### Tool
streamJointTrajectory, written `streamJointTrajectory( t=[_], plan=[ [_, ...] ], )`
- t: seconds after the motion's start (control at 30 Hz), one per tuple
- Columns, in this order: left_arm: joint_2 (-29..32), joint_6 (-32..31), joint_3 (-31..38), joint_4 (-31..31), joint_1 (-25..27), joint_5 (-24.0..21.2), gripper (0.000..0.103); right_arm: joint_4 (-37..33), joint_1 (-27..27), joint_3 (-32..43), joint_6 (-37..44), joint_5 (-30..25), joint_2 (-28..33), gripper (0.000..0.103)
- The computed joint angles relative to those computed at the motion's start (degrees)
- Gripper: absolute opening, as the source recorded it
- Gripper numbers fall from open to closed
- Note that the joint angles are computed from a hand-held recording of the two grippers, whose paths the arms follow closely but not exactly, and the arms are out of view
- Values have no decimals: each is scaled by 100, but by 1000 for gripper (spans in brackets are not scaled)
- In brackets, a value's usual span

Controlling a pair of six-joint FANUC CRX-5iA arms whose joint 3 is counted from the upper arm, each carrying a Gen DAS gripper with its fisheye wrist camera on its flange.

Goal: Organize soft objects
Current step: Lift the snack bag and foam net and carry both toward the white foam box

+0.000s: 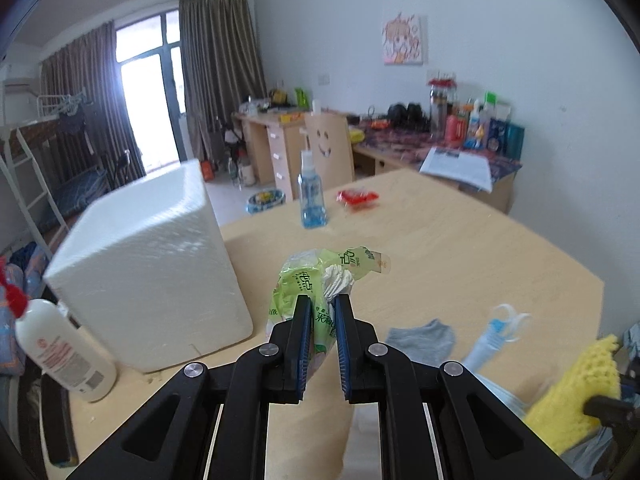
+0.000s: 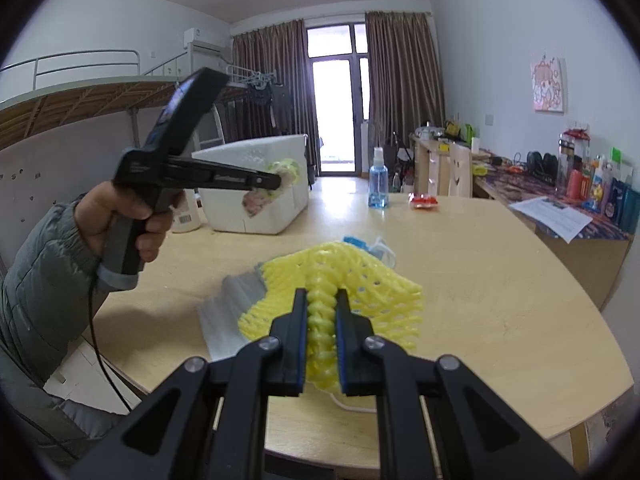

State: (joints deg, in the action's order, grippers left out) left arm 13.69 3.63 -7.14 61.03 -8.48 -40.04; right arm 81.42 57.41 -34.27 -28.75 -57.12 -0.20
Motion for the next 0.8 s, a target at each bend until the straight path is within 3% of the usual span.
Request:
streamJointTrajectory(
  t=[0.33, 0.8],
  plan=[
    [-837, -1277, -1054, 1389, 225, -147, 13, 41, 204, 205, 157, -306, 88, 15],
    [-1166, -1676, -1536, 2077, 475, -143, 13, 730, 103, 270, -16, -37, 173, 15]
  ],
)
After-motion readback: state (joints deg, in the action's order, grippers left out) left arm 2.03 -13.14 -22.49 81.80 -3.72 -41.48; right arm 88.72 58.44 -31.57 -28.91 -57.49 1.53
